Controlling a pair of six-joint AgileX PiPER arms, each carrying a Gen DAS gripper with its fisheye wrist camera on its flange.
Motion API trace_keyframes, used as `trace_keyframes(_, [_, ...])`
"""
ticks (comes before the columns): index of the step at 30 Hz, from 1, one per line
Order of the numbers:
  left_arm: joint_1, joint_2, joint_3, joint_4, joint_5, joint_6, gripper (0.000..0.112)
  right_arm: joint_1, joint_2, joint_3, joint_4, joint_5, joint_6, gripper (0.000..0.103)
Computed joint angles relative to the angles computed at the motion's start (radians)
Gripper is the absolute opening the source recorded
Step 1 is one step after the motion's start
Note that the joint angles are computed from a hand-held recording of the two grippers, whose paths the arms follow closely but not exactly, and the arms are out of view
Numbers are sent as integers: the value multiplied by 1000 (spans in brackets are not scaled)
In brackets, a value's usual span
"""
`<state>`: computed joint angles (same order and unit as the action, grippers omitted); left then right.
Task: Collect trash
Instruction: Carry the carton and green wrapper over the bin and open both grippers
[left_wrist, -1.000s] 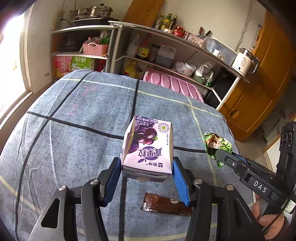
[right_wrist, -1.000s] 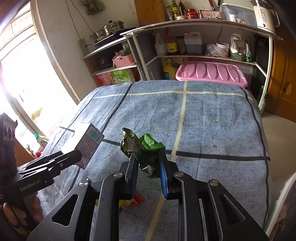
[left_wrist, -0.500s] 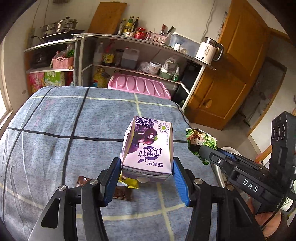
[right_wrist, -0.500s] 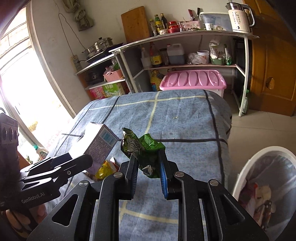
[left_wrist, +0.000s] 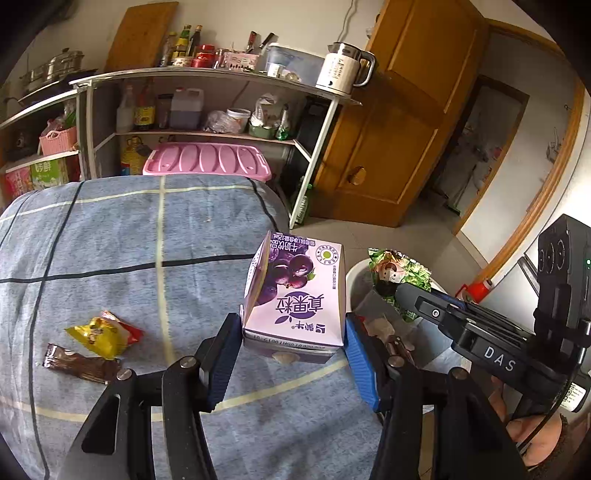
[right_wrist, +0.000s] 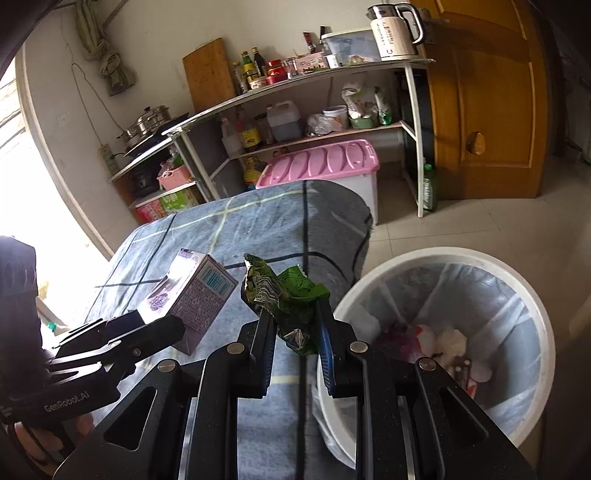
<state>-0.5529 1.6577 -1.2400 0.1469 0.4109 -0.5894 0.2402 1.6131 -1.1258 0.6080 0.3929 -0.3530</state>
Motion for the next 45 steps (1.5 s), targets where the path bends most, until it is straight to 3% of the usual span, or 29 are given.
trace_keyframes(10, [-114,180,-220,-32,76,42,56,-167,-36,87,39,37,-87,22])
trace_keyframes(13, [-126,237,-284,-87,100,92,56,-202,-38,107,-11,27,-63,22])
trace_keyframes(26, [-170,443,-534,-133,224,144,56,-329,29,108,-36,79,-89,22])
trace_keyframes(27, [-170,454,-546,-135,232,144,56,-336,37,100,-35,89,-87,25])
trace_keyframes(28, [-169,462,-558,-141,241,150,56,-344,43,98,-22,95,-97,34])
trace_keyframes(29, [-173,464,-560,-142,242,150,56,-350,44,99,-9,96,-106,41])
trace_keyframes(30, [-175,467,-564,-138,243,147,56,-357,44,105,18,94,-126,54])
trace_keyframes(31, [-177,469,-566,-130,246,140,56,-369,45,110,62,99,-163,57])
trace_keyframes(39, [-166,414,-484,-119,206,116,57,-367,28,130,94,99,-179,57])
trace_keyframes(45, [-155,294,-334,-36,143,42,57,-321,-15,148,89,76,-149,57])
